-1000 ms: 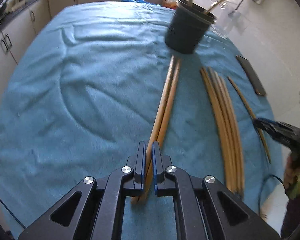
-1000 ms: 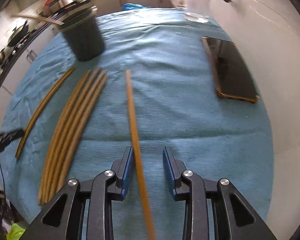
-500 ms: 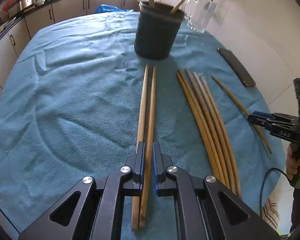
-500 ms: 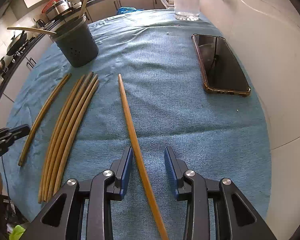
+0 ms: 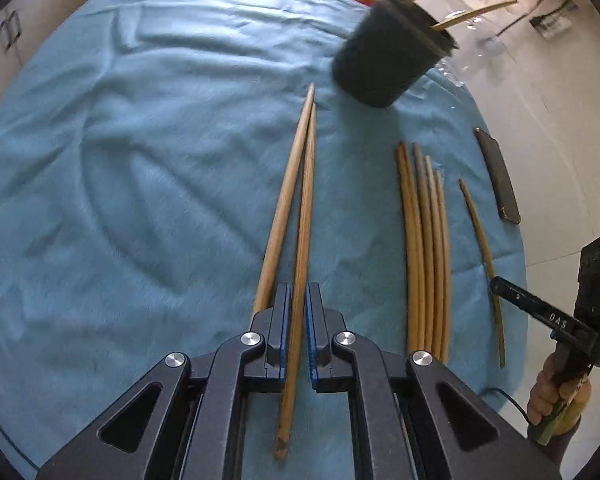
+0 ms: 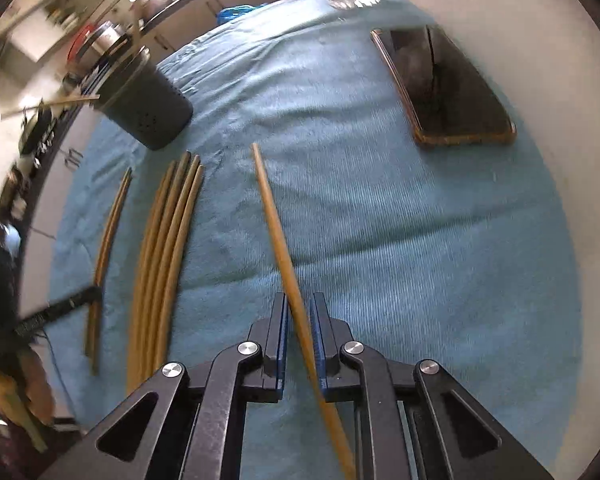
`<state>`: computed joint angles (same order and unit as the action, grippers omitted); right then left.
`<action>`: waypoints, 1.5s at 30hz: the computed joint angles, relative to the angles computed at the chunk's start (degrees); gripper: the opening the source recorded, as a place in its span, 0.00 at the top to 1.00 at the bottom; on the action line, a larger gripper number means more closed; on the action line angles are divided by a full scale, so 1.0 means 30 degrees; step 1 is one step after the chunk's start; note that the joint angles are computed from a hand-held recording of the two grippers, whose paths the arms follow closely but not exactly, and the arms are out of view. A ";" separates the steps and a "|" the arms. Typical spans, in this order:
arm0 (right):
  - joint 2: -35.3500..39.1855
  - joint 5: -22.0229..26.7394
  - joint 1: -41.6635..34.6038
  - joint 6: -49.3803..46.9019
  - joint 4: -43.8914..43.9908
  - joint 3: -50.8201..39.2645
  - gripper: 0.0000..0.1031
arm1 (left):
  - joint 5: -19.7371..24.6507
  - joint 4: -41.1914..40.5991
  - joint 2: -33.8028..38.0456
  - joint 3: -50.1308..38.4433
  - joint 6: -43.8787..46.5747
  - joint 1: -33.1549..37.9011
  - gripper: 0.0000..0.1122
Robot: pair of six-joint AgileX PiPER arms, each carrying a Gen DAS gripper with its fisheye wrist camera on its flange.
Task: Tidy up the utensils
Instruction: 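Close the right gripper on a chopstick while the left gripper holds its chopstick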
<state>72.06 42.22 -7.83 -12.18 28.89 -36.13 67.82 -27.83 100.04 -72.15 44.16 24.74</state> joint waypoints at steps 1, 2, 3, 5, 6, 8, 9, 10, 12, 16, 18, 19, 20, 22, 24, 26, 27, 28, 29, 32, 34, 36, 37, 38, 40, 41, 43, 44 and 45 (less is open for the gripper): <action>-0.0023 0.0015 -0.0046 -0.0018 0.0054 0.0034 0.88 | 0.0044 0.0122 -0.0139 0.0016 0.0181 0.0076 0.94; -0.0039 -0.0080 0.0132 0.0203 -0.0098 0.0045 0.88 | 0.0031 0.0158 -0.0265 0.0001 0.0491 0.0089 0.94; -0.0041 -0.0301 0.0495 0.0539 -0.0440 0.0021 0.86 | -0.0146 0.0144 -0.0357 -0.0030 0.0761 0.0021 0.94; 0.0049 -0.0698 0.1306 0.1332 -0.1300 -0.0146 0.81 | -0.0851 0.0203 -0.0467 -0.0221 0.1030 -0.0256 0.94; 0.0188 -0.0771 0.1631 0.1715 -0.1529 -0.0328 0.76 | -0.1208 0.0293 -0.0393 -0.0429 0.1072 -0.0440 0.94; 0.0480 -0.0827 0.1938 0.2099 -0.1837 -0.0661 0.74 | -0.1620 0.0437 0.0210 -0.1059 0.1133 -0.0888 0.94; 0.0665 -0.0927 0.2160 0.2401 -0.2149 -0.0827 0.74 | -0.1956 0.0625 0.0481 -0.1226 0.1090 -0.1110 0.94; 0.0837 -0.1087 0.2362 0.2698 -0.2409 -0.0946 0.74 | -0.2304 0.0841 0.0784 -0.1396 0.0940 -0.1364 0.94; 0.0974 -0.1270 0.2755 0.3371 -0.3086 -0.1086 0.74 | -0.2604 0.0417 0.1010 -0.1508 0.1212 -0.1412 0.94; 0.1191 -0.1545 0.2896 0.3436 -0.3446 -0.1202 0.74 | -0.2552 0.0537 0.1338 -0.1940 0.1386 -0.1708 0.94; 0.1350 -0.1653 0.3102 0.3778 -0.3783 -0.1371 0.74 | -0.2532 0.0951 0.1631 -0.2472 0.0935 -0.2100 0.94; 0.1496 -0.1656 0.3162 0.3933 -0.3903 -0.1513 0.74 | -0.2589 0.1140 0.1910 -0.2791 0.0504 -0.2413 0.94; 0.1645 -0.1640 0.3239 0.4147 -0.4076 -0.1675 0.74 | -0.2584 0.1278 0.2088 -0.3097 0.0171 -0.2629 0.94; 0.1895 -0.1654 0.3435 0.4598 -0.4489 -0.1943 0.74 | -0.2717 0.1582 0.2411 -0.3707 -0.0162 -0.3009 0.94; 0.1987 -0.1671 0.3626 0.4967 -0.4924 -0.2058 0.74 | -0.2834 0.1993 0.2851 -0.4261 -0.0609 -0.3458 0.94; 0.2115 -0.1729 0.3783 0.5203 -0.5227 -0.2158 0.74 | -0.3231 0.2018 0.3173 -0.4592 -0.0758 -0.3740 0.94; 0.2165 -0.1769 0.3832 0.5271 -0.5308 -0.2183 0.74 | -0.3427 0.2079 0.3303 -0.4738 -0.0812 -0.3844 0.94; 0.2237 -0.1830 0.3826 0.5231 -0.5319 -0.2207 0.74 | -0.3275 0.1984 0.3433 -0.4934 -0.0922 -0.3796 0.94; 0.2277 -0.1872 0.3824 0.5205 -0.5322 -0.2222 0.74 | -0.2954 0.1714 0.3571 -0.5134 -0.1061 -0.3587 0.94; 0.2229 -0.1952 0.3514 0.4564 -0.4757 -0.2085 0.75 | -0.2733 0.1441 0.3393 -0.4886 -0.0992 -0.2766 0.94; 0.2286 -0.1888 0.3371 0.4191 -0.4547 -0.2126 0.75 | -0.2670 0.1736 0.3143 -0.4625 -0.0814 -0.2313 0.94; 0.2524 -0.1738 0.3490 0.4503 -0.5002 -0.2419 0.75 | -0.2522 0.2238 0.2977 -0.4548 -0.0455 -0.2201 0.94; 0.2668 -0.1650 0.3591 0.4704 -0.5289 -0.2603 0.75 | -0.2299 0.2402 0.3022 -0.4707 -0.0316 -0.2208 0.94; 0.2839 -0.1576 0.3757 0.5010 -0.5654 -0.2812 0.75 | -0.2000 0.2577 0.3177 -0.5070 -0.0325 -0.2280 0.94; 0.3470 -0.1316 0.4147 0.5719 -0.6399 -0.3542 0.75 | -0.1871 0.2866 0.3519 -0.5687 -0.0503 -0.2507 0.93; 0.3836 -0.1150 0.4367 0.6136 -0.6793 -0.3986 0.75 | -0.1705 0.3026 0.3915 -0.6317 -0.0709 -0.2729 0.92; 0.4552 -0.0900 0.4755 0.6686 -0.7473 -0.4792 0.75 | -0.1250 0.3063 0.4657 -0.7420 -0.1066 -0.2978 0.90; 0.4943 -0.0768 0.4988 0.7100 -0.7992 -0.5256 0.75 | -0.1103 0.2966 0.5147 -0.8123 -0.1385 -0.3132 0.90; 0.5371 -0.0572 0.5138 0.7386 -0.8389 -0.5756 0.75 | -0.1024 0.2943 0.5395 -0.8479 -0.1565 -0.3211 0.90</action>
